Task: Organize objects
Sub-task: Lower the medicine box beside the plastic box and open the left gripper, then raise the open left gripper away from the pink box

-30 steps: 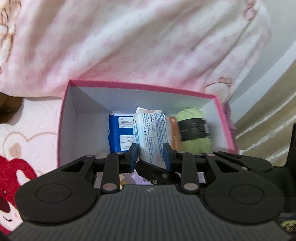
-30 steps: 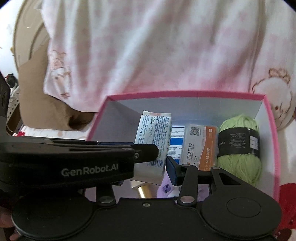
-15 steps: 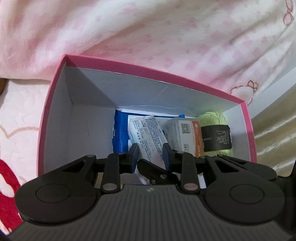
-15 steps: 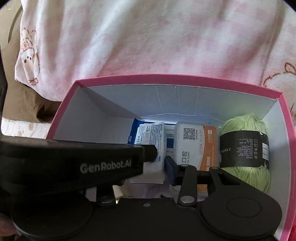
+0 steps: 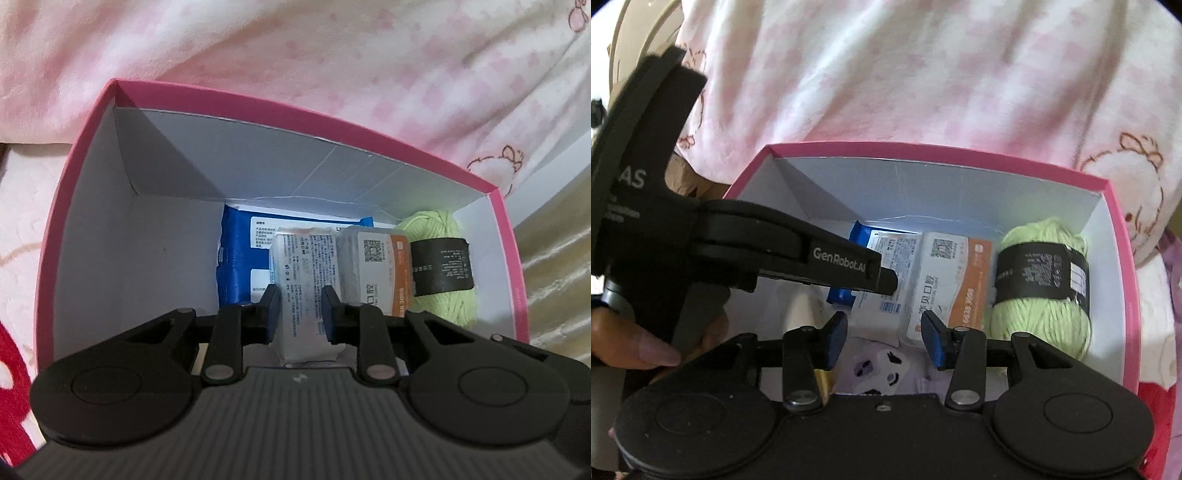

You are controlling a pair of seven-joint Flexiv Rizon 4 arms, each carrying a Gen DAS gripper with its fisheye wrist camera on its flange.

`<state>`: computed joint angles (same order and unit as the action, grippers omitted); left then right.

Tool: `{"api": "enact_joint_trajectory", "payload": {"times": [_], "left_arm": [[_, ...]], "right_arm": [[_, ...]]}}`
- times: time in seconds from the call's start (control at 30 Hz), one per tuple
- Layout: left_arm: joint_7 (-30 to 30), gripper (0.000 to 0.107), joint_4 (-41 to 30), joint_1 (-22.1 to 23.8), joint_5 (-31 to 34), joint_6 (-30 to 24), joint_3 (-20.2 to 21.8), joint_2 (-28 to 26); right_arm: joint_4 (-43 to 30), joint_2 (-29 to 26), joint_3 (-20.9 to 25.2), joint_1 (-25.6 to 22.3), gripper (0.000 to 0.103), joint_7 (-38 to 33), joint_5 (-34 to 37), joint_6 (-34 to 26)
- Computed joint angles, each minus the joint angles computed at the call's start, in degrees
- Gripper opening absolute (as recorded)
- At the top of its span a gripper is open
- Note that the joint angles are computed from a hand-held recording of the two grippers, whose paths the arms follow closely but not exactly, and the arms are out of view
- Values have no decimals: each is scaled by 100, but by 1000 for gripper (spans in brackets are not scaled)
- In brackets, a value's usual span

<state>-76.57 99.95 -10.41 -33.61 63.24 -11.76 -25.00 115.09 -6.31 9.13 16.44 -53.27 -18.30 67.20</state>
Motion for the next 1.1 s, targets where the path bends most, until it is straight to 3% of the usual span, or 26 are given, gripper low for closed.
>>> {"api": "enact_joint_trajectory", "payload": {"times": [0.33,0.57,1.1], "left_arm": [[-95,51,95,-96,443,-186,236,449],[-494,64,235,-261,1444,-772,665,1288],[640,78,969,-452,860,-1233,757,2813]], "right_arm": [[190,398,80,-117,49,-126,475,82],[242,920,180,-92,50,-409,641,-241],[206,2172,342,50,65,-1064,1004,-1413]]}}
